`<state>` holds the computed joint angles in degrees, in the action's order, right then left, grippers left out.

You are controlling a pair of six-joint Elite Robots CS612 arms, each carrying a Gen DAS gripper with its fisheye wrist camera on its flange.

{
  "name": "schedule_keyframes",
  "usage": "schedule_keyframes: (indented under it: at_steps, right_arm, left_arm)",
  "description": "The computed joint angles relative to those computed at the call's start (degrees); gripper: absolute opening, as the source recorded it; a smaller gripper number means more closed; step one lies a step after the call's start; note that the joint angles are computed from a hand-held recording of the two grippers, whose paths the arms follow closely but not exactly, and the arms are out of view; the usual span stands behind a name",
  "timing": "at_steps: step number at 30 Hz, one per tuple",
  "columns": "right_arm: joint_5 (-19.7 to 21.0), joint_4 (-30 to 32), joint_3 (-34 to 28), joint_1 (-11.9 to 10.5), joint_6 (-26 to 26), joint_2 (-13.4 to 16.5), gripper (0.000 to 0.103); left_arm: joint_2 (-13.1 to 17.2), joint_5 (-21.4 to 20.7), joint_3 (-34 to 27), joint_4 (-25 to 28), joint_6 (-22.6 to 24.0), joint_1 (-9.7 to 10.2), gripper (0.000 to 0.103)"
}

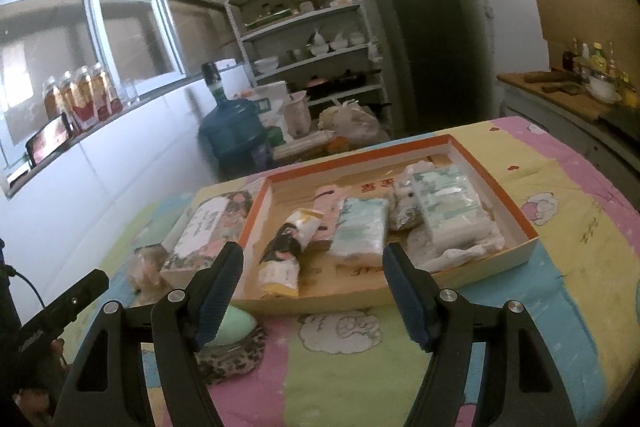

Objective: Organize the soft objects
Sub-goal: 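Move both tools back toward the leopard cloth and mint-green item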

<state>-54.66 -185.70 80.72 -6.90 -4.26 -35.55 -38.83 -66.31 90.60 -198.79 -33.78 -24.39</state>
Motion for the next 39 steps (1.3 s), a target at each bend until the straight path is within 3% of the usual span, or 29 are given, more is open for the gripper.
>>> schedule_keyframes:
  at_steps: [26, 39]
  right_arm:
    - [1.07, 2.47, 5.38, 3.60, -6.82, -2.57, 0.074]
    - [-1.69, 8.15, 2.38, 5.11, -7.41, -0.41, 0.074]
  left_arm:
    - [-2.89, 4.32, 9.00, -7.21, -3.57, 0.49, 0.085]
    - [-2.43, 2.70, 9.73, -7.39, -5.42, 1.75, 0.085]
